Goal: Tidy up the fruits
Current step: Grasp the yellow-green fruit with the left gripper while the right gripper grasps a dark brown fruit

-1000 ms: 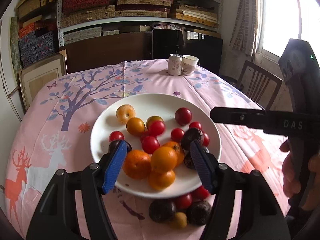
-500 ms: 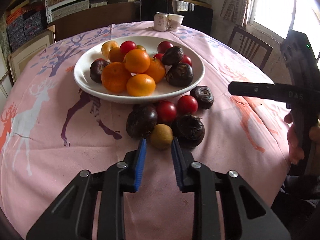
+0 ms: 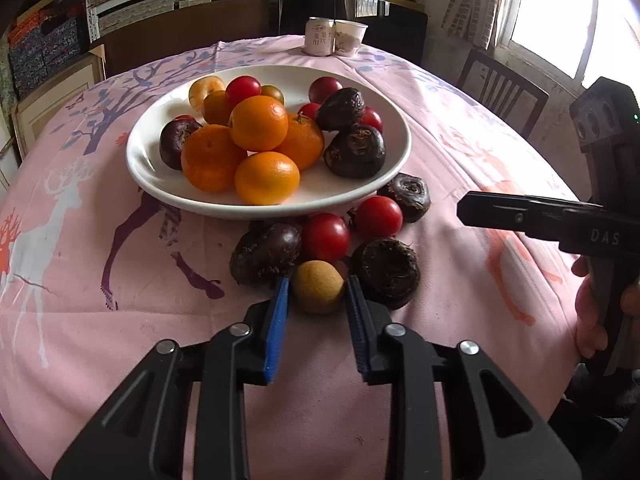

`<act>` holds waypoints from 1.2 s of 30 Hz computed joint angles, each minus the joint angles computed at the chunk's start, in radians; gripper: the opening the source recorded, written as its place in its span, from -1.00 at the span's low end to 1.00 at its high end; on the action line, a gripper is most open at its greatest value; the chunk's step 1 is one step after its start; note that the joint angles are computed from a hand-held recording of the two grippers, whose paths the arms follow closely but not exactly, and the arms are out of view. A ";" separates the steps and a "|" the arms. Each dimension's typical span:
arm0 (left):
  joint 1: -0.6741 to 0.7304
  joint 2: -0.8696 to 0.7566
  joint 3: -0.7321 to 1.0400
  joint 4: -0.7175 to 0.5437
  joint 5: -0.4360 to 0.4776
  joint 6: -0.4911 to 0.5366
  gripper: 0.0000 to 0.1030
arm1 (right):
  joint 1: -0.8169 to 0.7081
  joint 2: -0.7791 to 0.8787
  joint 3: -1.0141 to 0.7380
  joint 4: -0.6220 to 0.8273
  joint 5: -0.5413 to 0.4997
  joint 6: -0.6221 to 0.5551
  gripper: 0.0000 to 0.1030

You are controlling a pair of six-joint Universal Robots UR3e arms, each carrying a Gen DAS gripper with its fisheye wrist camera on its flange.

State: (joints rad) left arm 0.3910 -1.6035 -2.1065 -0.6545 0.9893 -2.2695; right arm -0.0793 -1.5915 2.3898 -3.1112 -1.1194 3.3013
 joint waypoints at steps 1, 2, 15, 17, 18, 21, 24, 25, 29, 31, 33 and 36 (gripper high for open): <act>0.011 0.015 -0.017 0.010 -0.016 0.009 -0.47 | 0.004 0.001 -0.005 0.001 -0.006 0.000 -0.12; 0.028 0.038 -0.037 0.009 -0.038 0.024 -0.47 | 0.007 0.004 -0.015 0.007 -0.012 0.000 -0.12; 0.176 0.203 -0.108 -0.214 -0.125 0.163 -0.47 | 0.109 0.211 -0.283 0.123 -0.110 -0.003 0.01; 0.187 0.205 -0.103 -0.231 -0.128 0.171 -0.47 | 0.089 0.200 -0.258 0.115 -0.072 -0.009 -0.21; 0.191 0.206 -0.100 -0.239 -0.129 0.173 -0.46 | 0.077 0.192 -0.237 0.102 -0.050 -0.008 -0.30; 0.199 0.206 -0.090 -0.258 -0.137 0.175 -0.47 | 0.024 0.130 -0.151 0.060 0.013 -0.005 -0.64; 0.200 0.207 -0.081 -0.275 -0.146 0.175 -0.46 | -0.007 0.070 -0.104 0.081 0.034 -0.024 -0.69; 0.198 0.204 -0.079 -0.274 -0.145 0.173 -0.46 | -0.006 0.057 -0.104 0.103 0.028 -0.038 -0.69; 0.180 0.193 -0.076 -0.263 -0.133 0.160 -0.46 | 0.104 0.060 -0.169 0.144 -0.145 -0.109 -0.18; 0.177 0.190 -0.075 -0.263 -0.128 0.161 -0.46 | 0.193 0.096 -0.220 0.135 -0.276 -0.158 0.21; 0.177 0.192 -0.077 -0.260 -0.126 0.161 -0.46 | 0.260 0.151 -0.285 0.149 -0.372 -0.206 0.22; 0.182 0.193 -0.079 -0.257 -0.127 0.159 -0.46 | 0.244 0.215 -0.368 0.244 -0.334 -0.218 0.19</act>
State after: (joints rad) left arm 0.5728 -1.4106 -2.1850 -0.9120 0.8621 -2.1103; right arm 0.1643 -1.3765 2.0213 -2.8676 -1.4536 3.0836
